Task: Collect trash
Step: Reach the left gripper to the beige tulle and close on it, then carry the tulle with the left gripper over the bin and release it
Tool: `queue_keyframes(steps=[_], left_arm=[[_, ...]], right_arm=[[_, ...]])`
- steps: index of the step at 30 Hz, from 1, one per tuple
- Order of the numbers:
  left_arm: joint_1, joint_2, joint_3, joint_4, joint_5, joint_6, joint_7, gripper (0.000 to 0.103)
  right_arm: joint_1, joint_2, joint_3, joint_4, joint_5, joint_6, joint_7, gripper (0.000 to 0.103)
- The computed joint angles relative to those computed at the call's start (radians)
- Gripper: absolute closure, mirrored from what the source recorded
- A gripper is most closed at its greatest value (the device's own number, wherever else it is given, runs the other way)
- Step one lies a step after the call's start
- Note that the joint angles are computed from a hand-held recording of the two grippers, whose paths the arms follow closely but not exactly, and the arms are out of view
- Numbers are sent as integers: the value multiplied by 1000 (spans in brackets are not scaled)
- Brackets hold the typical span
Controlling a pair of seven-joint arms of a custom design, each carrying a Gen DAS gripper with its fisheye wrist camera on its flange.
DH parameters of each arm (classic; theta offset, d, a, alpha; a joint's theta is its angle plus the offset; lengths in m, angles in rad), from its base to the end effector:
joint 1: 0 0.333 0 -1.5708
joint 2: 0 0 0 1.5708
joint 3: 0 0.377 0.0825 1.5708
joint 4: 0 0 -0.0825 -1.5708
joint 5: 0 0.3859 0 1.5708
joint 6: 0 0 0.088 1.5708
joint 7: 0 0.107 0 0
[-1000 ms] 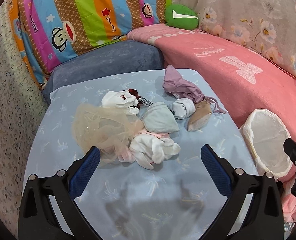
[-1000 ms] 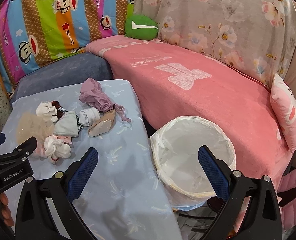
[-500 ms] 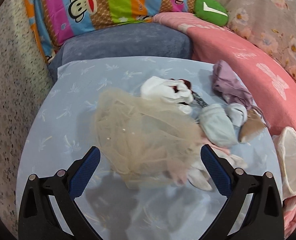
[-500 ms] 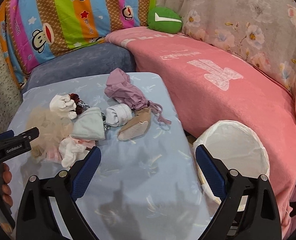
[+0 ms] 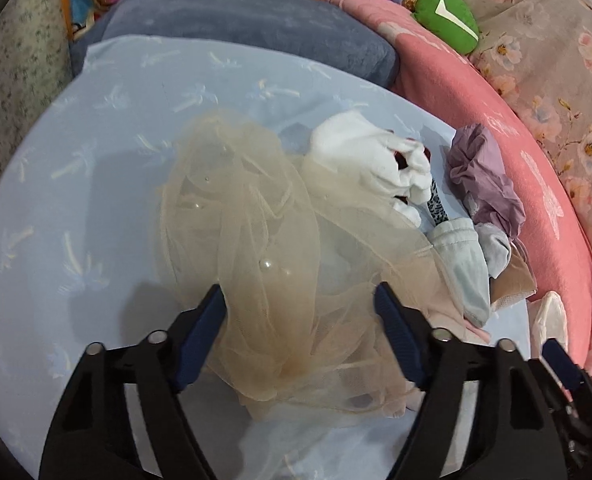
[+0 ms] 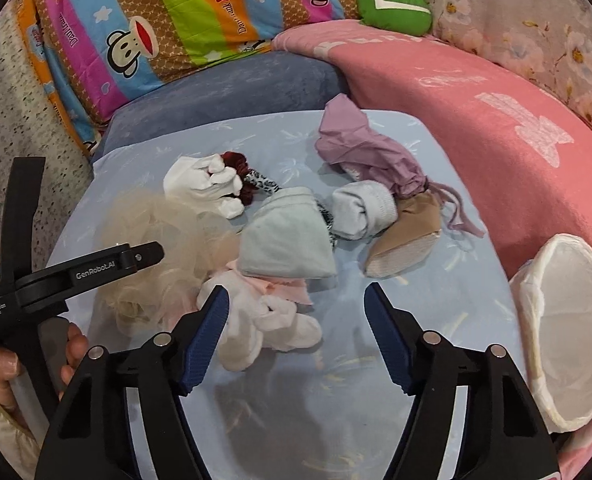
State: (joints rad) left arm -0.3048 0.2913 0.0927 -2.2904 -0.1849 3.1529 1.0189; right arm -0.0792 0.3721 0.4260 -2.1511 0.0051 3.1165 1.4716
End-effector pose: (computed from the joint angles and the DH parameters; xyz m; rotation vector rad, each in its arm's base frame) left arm 0.5824 -0.1113 0.3451 -2.4502 1.4310 -0.7828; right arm 0.6062 0.1955 0.3671 -2.0930 1.4390 -0.3596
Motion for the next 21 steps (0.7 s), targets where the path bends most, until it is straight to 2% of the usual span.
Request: queue_keyframes(steps=[1,2,3,5,6,7,12,15,21], left_arm=[[31,0,-35,-2,-13,5,13,44],[40,-1,-45,-5,-18,8,19,52],[59,-3,-69,-9,-26,13,31,57],[183,-3,-201,-14,-72,31,100,79],[221,-5,-245,-16,-93,30,126,83],[231,-6,-253,-18,-104,35,143,88],[164,-31,-190,-26,-121,46,165,93],[101,-52,-129,-31,-109,50,159,93],[-14,-102,-26,-42,-71,68,133,94]], right_arm=[[18,9,-13,8,-6,-10,6,43],[30,16,-22,14,-9,-18,9,47],[39,24,-28,21,-11,-27,10,49],[44,39,-29,32,-5,-50,7,58],[31,48,-14,36,6,-59,-5,62],[21,55,-1,39,18,-70,-14,70],[26,45,-8,16,46,-63,-35,84],[-12,29,29,-6,73,-44,-59,90],[-114,-22,126,-55,126,-10,-112,91]])
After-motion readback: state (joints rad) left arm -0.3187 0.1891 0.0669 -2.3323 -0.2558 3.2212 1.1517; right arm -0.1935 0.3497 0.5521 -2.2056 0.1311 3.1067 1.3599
